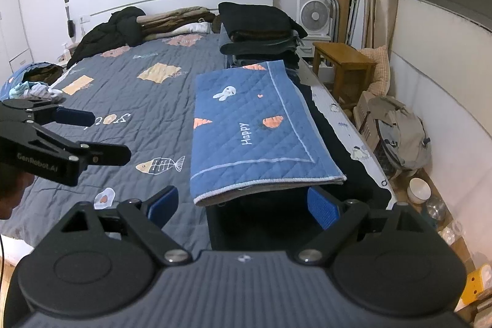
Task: Fold clothes
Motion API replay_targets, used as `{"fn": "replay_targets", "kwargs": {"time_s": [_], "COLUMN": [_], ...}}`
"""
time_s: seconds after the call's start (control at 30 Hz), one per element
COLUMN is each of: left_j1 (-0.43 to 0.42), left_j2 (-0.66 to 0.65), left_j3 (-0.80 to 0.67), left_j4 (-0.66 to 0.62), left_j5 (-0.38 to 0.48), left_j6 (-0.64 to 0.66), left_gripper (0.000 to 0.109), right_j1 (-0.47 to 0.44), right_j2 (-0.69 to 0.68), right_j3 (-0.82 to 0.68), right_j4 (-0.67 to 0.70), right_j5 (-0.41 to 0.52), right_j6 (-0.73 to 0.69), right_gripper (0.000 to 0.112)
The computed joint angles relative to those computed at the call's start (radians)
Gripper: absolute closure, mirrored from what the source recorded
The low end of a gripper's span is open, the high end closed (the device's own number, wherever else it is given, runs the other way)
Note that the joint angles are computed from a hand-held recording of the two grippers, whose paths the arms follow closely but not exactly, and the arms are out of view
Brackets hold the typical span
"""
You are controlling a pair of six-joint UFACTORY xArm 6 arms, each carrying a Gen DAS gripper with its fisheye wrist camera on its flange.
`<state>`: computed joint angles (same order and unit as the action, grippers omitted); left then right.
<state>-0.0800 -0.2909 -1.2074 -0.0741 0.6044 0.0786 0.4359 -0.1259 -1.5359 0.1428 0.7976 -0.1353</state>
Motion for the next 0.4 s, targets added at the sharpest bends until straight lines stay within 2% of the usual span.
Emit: {"fn": "replay_targets", "kwargs": {"time_s": [0.07, 0.4], "left_j1": [-0.002, 0.003], "left_j2": [0.002, -0.013], "left_j3": [0.000, 0.022], "left_j4": [0.030, -0.012], "left_j5": [-0.004, -0.033], "left_j6": [-0.025, 0.014], "left_gripper": [0.006, 0.006], "right_j1": [0.000, 0.000], "right_j2": [0.000, 0.006], "right_j3": [0.000, -0.007], "right_j4": [0.001, 0.008], "right_j5": [0.000, 0.007], "right_j6": [-0.001, -0.007], "right_gripper": [0.022, 0.022]}}
